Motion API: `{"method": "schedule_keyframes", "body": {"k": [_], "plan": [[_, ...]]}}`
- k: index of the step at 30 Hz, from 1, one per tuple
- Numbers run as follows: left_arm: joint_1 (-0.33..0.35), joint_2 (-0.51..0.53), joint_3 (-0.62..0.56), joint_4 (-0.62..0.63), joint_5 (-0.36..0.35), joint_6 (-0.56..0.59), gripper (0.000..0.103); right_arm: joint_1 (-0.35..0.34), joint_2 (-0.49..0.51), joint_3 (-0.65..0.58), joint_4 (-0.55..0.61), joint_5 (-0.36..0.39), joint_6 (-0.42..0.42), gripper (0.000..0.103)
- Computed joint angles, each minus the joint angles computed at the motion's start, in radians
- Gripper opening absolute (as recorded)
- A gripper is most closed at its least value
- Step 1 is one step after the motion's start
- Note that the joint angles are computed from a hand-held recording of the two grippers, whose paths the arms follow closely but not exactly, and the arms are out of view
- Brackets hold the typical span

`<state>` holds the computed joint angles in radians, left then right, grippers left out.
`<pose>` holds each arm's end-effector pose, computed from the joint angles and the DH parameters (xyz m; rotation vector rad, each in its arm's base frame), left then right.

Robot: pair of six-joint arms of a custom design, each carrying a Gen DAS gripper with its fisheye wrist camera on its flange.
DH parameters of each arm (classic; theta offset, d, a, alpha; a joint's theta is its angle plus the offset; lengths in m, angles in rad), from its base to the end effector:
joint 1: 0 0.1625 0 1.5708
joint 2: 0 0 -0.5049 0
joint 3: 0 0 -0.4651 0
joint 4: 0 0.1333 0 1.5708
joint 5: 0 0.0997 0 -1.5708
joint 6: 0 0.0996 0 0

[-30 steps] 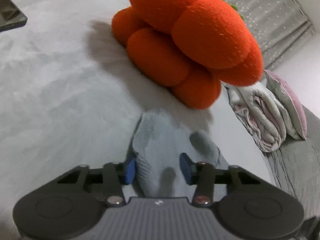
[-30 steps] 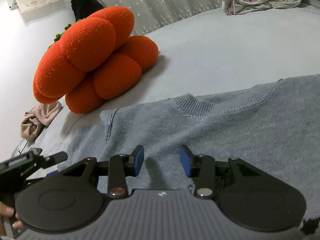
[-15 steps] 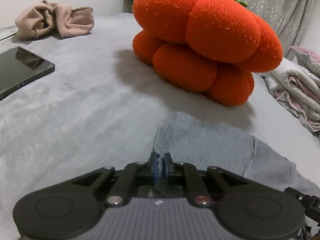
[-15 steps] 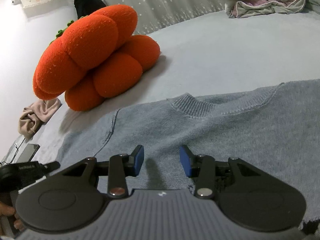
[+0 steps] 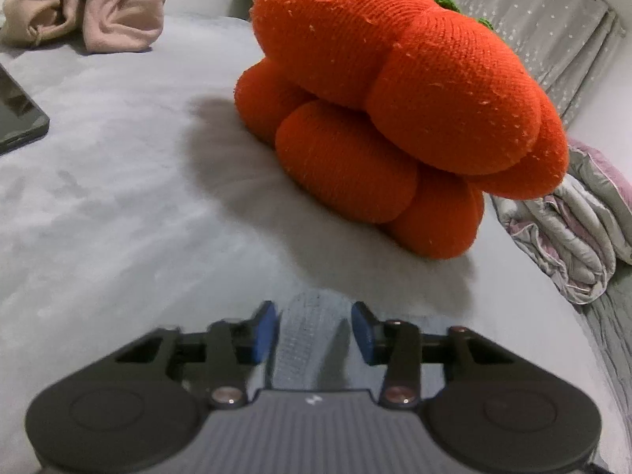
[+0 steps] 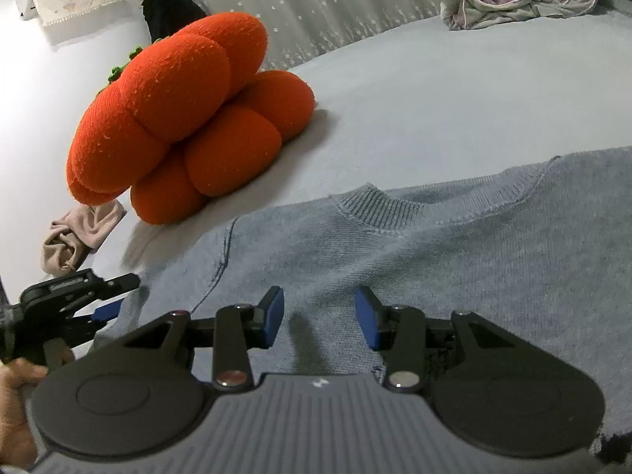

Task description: Fold clothes

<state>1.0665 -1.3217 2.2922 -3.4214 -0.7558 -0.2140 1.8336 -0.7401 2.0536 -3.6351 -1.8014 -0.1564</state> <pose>-0.0631 -0.5401 0.3014 -0.1312 2.3681 -1.3771 0.2705 -0.5799 0.0503 0.4497 -2.7179 1.0999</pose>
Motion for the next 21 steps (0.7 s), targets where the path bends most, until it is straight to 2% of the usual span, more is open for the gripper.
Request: {"method": "schedule_keyframes", "body": {"k": [2, 5, 6, 8, 12, 14, 17, 19, 21], "plan": [[-0.033, 0.017, -0.008, 0.013, 0.088, 0.02, 0.006, -0.002, -0.002, 0.001, 0.0, 0.006, 0.01, 0.045], [-0.085, 0.058, -0.013, -0.072, 0.219, 0.154, 0.006, 0.002, 0.001, 0.0, -0.004, -0.001, 0.004, 0.045], [-0.092, 0.062, -0.018, -0.047, 0.25, 0.16, 0.007, 0.003, 0.002, 0.0, -0.005, -0.004, 0.002, 0.045], [-0.083, 0.059, -0.039, 0.118, 0.302, 0.083, 0.013, 0.005, 0.004, -0.001, -0.008, -0.009, -0.004, 0.045], [-0.103, 0.046, -0.067, 0.312, 0.387, -0.036, 0.019, 0.005, 0.005, -0.001, -0.009, -0.009, -0.005, 0.045], [-0.133, 0.057, -0.079, 0.36, 0.456, -0.077, 0.035, 0.004, 0.004, -0.001, -0.009, -0.009, -0.006, 0.045], [-0.172, 0.068, -0.084, 0.312, 0.457, -0.058, 0.043, 0.004, 0.002, 0.0, -0.007, -0.01, -0.005, 0.045], [-0.197, 0.067, -0.079, 0.262, 0.424, -0.058, 0.046, 0.005, 0.001, 0.001, -0.005, -0.011, -0.005, 0.045], [-0.217, 0.084, -0.072, 0.152, 0.368, -0.032, 0.05, 0.006, 0.001, 0.0, -0.005, -0.014, -0.006, 0.045]]}}
